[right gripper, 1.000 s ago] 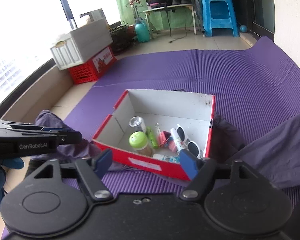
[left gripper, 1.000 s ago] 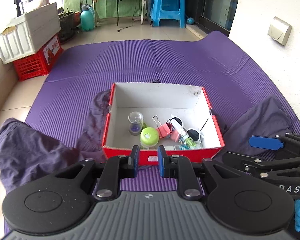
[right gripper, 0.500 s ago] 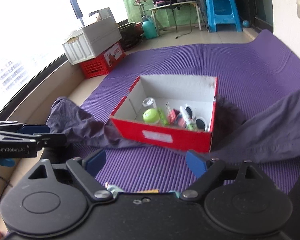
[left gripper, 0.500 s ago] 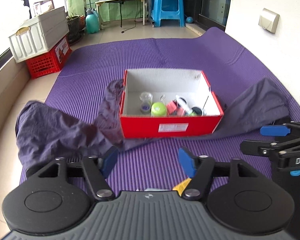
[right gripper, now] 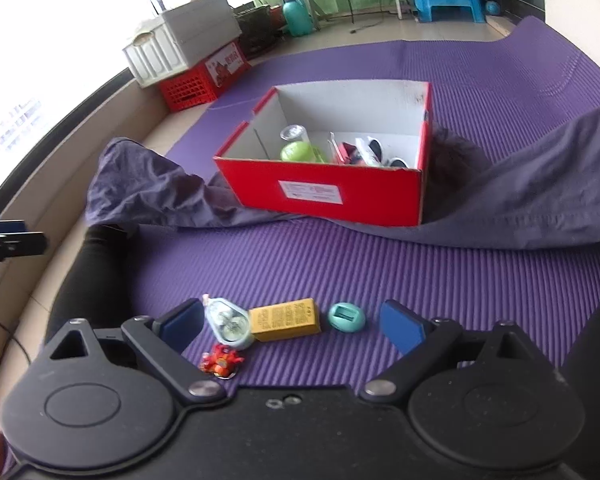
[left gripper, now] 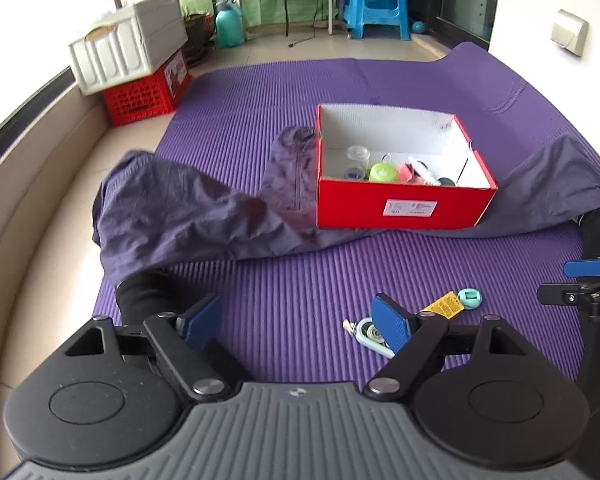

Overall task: Organize rigid objects
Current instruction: 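Withdraw both tools from the shoebox toward the remaining items on the mat, then grasp the red horse keychain with the left tool while the right tool grasps the teal sharpener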

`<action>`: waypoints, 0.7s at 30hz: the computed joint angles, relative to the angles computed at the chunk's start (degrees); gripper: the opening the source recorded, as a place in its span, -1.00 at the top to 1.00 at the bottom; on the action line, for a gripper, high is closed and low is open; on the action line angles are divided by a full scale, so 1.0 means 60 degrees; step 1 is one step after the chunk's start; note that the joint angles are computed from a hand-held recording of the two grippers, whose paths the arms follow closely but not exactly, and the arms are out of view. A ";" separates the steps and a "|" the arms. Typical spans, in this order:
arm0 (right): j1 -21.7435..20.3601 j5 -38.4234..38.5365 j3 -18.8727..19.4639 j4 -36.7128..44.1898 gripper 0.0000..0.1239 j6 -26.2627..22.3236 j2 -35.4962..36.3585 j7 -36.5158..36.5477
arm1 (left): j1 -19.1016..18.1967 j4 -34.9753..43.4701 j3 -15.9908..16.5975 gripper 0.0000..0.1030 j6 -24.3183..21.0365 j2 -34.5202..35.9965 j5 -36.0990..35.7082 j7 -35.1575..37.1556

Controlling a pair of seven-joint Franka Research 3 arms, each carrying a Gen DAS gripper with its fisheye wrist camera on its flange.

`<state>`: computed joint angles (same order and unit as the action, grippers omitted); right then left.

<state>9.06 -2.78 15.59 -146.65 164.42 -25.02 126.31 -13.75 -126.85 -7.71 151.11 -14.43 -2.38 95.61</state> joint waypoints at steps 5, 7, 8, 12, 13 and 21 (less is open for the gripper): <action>-0.0279 -0.0428 0.0182 0.0060 -0.53 -0.0196 0.0311 0.0166 | -0.0254 -0.0296 -0.0265 -0.60 0.0225 0.0309 -0.0017 0.0075; -0.0214 -0.0548 0.0067 0.0089 -0.53 -0.0254 0.0474 0.0036 | -0.0424 -0.0382 -0.0415 -0.60 0.0341 0.0530 -0.0022 0.0068; -0.0199 -0.0624 0.0026 0.0108 -0.53 -0.0307 0.0553 -0.0024 | -0.0479 -0.0407 -0.0501 -0.60 0.0398 0.0661 0.0048 0.0027; -0.0133 -0.0977 -0.0170 0.0289 -0.51 -0.0525 0.0990 -0.0348 | -0.0414 -0.0352 -0.1079 -0.60 0.0386 0.1341 0.1500 -0.1322; -0.0083 -0.1018 -0.0254 0.0335 -0.50 -0.0523 0.1109 -0.0462 | -0.0401 -0.0296 -0.1199 -0.60 0.0325 0.1542 0.1980 -0.1842; 0.0378 -0.0995 -0.0937 0.0850 -0.34 -0.0542 0.2308 -0.1849 | -0.0767 0.0488 -0.1353 -0.60 -0.0348 0.3204 0.4031 -0.4183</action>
<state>11.32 -8.75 9.98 -141.55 161.17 -11.17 115.21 -18.35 -123.92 -15.83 149.03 4.79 21.80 70.52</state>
